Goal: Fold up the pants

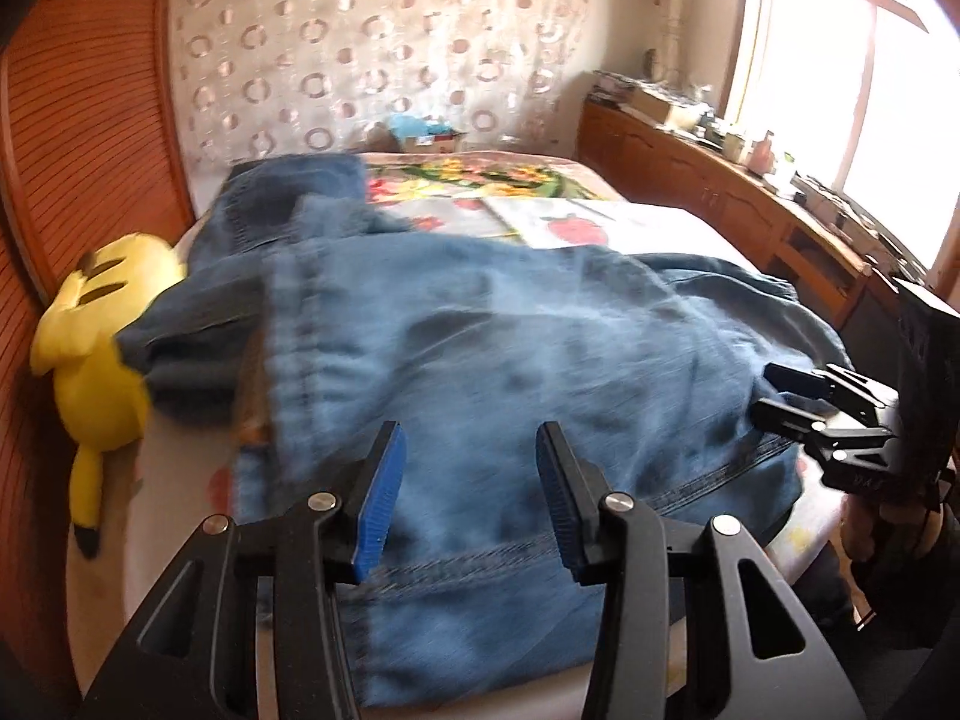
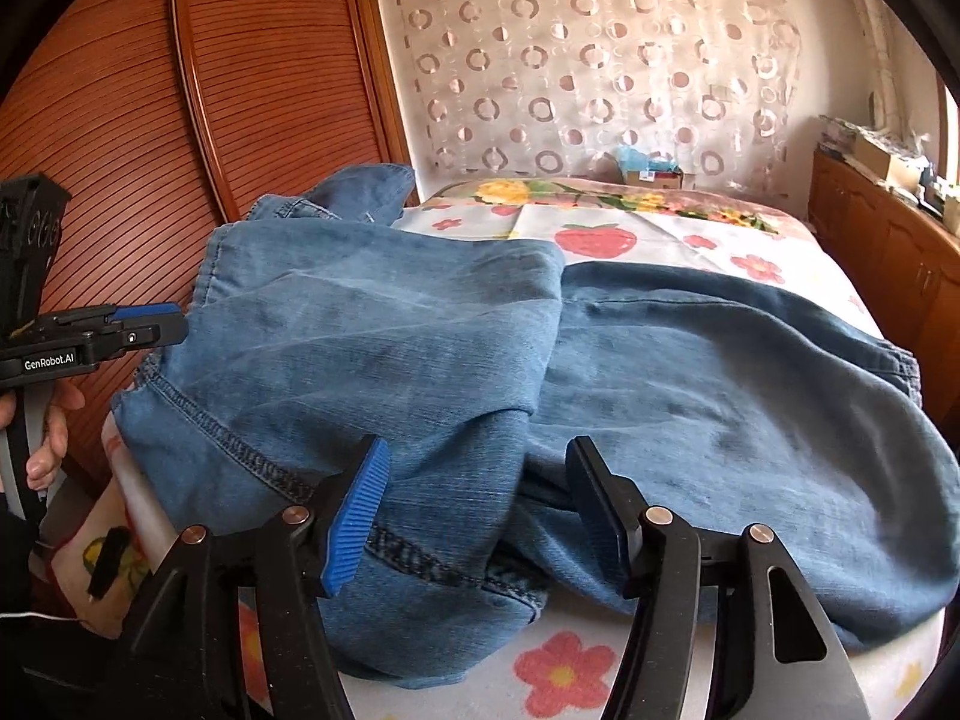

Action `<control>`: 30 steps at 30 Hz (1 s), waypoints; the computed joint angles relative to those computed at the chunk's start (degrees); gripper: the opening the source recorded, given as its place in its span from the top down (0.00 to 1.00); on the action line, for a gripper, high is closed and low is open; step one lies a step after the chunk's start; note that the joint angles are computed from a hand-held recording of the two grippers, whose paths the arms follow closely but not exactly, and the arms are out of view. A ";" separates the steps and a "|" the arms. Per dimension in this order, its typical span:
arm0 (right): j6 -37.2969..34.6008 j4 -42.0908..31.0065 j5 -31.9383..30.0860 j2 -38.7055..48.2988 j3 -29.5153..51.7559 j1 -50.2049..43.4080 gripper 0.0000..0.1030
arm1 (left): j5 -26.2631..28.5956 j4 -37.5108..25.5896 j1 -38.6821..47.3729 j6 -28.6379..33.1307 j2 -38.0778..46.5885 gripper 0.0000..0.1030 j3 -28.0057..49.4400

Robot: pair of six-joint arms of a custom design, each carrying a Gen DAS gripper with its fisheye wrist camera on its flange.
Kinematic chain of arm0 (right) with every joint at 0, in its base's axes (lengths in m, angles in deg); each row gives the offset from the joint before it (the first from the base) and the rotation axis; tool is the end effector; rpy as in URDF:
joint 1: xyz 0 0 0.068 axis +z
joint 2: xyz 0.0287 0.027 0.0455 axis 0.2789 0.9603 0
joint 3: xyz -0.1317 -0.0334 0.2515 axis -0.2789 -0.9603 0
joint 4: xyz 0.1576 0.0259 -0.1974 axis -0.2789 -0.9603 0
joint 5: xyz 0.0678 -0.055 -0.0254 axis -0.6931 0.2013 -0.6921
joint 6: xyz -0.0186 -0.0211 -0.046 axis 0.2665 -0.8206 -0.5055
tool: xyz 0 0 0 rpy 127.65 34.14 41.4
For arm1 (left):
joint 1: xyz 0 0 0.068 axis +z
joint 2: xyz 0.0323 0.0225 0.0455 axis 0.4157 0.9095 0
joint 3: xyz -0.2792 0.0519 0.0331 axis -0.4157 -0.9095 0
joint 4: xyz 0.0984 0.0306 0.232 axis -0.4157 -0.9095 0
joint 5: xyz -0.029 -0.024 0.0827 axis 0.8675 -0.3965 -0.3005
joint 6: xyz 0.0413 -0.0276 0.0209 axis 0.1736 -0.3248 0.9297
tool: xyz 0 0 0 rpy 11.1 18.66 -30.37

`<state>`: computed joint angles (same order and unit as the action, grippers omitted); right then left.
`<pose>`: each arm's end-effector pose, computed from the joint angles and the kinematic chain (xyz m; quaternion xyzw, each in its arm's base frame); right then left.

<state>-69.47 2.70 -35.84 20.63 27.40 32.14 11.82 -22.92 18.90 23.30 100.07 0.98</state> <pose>0.2448 0.0637 0.1459 0.0431 0.8904 0.0526 0.4500 0.3834 -0.0531 0.1857 0.2578 0.8825 -0.1644 0.3572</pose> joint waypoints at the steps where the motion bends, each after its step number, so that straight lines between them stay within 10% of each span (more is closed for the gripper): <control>1: -0.22 0.55 -0.16 -0.43 -0.63 -0.36 0.36 | -0.20 0.17 -0.87 -0.19 0.22 0.55 0.24; 30: -1.95 -5.86 1.31 -16.07 -10.98 -9.65 0.31 | -11.83 4.60 -15.15 -1.30 7.28 0.55 2.27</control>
